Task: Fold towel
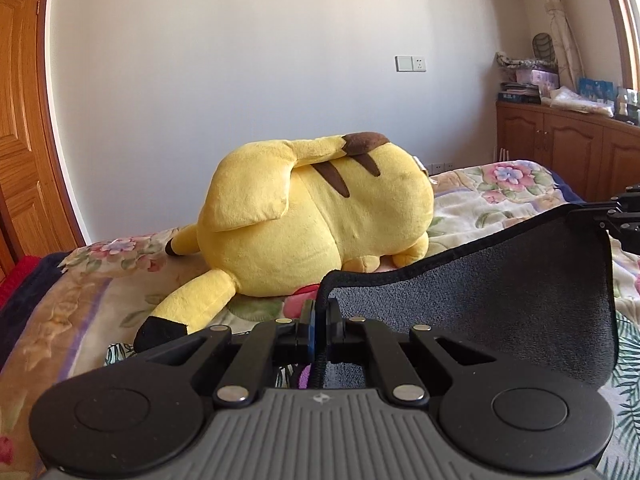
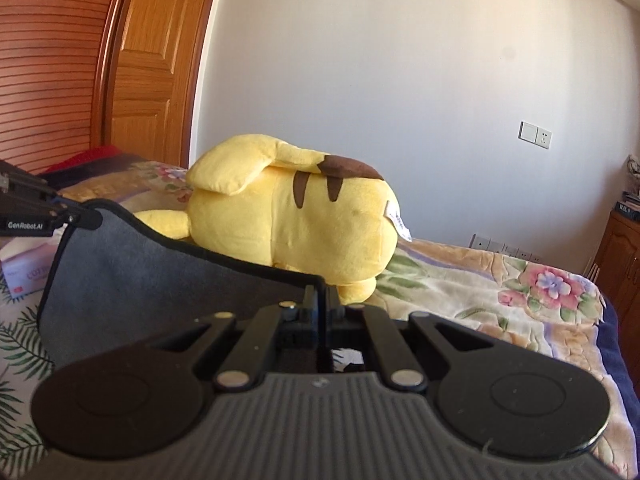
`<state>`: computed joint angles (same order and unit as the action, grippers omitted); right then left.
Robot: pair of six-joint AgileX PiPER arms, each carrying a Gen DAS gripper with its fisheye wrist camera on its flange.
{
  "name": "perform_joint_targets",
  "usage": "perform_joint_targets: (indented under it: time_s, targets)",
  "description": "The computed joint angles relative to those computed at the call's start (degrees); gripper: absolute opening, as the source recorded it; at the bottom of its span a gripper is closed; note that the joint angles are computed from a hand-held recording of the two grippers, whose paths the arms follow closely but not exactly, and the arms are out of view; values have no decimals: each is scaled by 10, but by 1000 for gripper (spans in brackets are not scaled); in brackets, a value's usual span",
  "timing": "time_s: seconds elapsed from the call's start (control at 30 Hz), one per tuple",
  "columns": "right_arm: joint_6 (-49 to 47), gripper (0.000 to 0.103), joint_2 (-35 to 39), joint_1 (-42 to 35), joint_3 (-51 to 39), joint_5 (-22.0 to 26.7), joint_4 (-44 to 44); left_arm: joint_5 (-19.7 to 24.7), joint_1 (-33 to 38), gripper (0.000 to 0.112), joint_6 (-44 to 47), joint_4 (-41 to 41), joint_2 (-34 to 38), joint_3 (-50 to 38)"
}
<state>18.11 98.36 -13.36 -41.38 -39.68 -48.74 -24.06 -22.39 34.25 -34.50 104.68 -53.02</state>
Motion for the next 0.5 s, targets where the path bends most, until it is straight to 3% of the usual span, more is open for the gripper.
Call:
perform_joint_targets:
  time_s: [0.27,0.5]
  targets:
    - [-80,4,66,28,-38,14,86,-1,8,0,27,-33,64,-55]
    - [-135,4,133,46,-69,31,147,26,13,0,79,-90,133,-116]
